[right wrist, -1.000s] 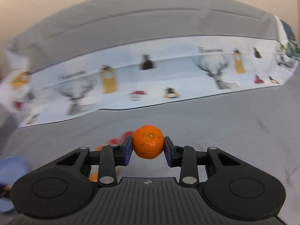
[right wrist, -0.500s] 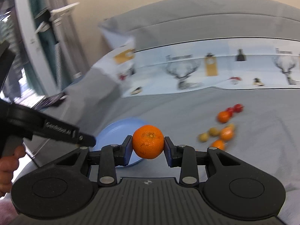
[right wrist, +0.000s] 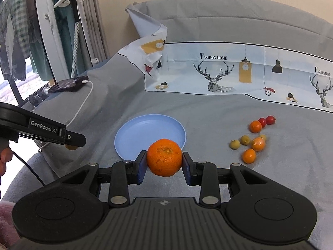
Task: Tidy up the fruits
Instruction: 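Carry the yellow fruit and mandarin over the blue plate with both tools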
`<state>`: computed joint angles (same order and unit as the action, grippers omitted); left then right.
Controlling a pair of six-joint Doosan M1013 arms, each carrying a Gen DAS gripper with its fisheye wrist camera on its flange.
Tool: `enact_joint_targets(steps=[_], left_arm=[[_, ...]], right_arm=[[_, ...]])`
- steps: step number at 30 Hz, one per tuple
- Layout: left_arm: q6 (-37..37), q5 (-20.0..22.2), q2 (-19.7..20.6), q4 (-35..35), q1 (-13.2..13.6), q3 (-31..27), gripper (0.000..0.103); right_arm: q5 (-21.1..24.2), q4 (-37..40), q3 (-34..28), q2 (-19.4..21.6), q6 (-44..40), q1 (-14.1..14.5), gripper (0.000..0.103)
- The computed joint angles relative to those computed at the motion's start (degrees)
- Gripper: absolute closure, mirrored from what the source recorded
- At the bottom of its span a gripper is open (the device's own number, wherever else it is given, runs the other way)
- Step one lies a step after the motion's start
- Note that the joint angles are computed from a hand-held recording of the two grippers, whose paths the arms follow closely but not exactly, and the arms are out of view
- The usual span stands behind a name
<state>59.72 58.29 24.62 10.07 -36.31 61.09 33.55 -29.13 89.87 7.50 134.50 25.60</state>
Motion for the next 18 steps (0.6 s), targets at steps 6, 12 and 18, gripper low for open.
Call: enact_joint_targets(steps=[6, 12, 18], left_arm=[[0.36, -0.09, 0.10, -0.92, 0.49, 0.15, 0.072], [0.62, -0.44, 0.52, -1.78, 0.89, -0.21, 0.072], [0.96, 0.09, 1.33, -2.58, 1.25, -1.26, 0.072]], right_arm=[[1.18, 0.63, -1.31, 1.09, -1.75, 0.37, 0.066], [2.39, 1.54, -2.19, 1.92, -3.34, 0.49, 0.066], [3.19, 2.38, -3.08, 2.63, -4.78, 0.39, 0.066]])
